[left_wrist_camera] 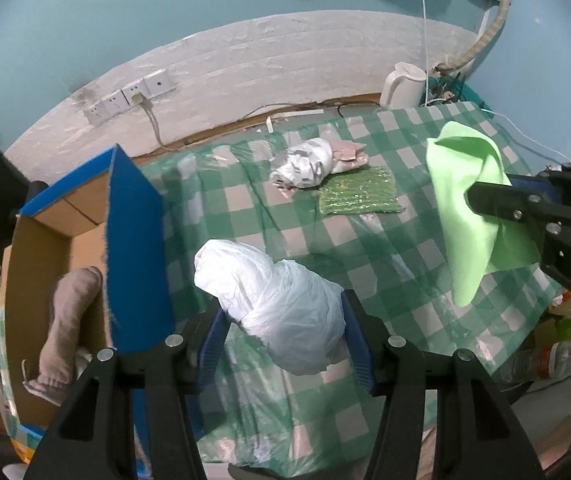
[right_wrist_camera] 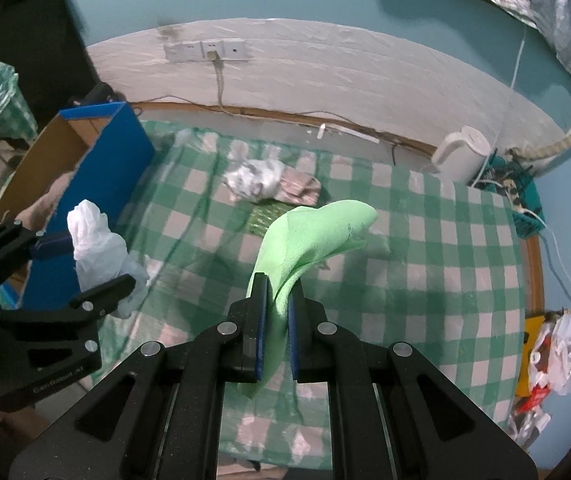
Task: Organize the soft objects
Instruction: 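Carry the white bag with the left gripper while the right carries the green cloth over the box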
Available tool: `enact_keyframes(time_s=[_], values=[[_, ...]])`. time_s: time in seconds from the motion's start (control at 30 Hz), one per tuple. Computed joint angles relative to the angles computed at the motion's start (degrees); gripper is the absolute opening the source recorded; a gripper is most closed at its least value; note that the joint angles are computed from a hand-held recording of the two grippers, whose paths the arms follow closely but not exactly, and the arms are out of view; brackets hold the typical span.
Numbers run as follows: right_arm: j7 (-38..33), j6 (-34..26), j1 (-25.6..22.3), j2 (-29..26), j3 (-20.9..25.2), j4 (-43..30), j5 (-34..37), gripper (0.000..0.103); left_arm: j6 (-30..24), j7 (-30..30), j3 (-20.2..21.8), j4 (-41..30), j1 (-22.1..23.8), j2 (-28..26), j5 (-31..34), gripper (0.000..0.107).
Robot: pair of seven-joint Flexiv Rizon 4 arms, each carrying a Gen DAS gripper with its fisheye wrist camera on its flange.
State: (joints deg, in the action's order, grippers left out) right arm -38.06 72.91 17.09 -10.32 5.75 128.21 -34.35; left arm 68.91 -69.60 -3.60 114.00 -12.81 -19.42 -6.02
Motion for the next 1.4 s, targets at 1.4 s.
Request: enact_keyframes(time_s=[1.4], values=[[-11.24,-7.20,12.21,-12.22,3.50,-22.47,7.24,0.008,6.84,11.21,1.99,7.70,11.78,5.88,-11.22,0.056]])
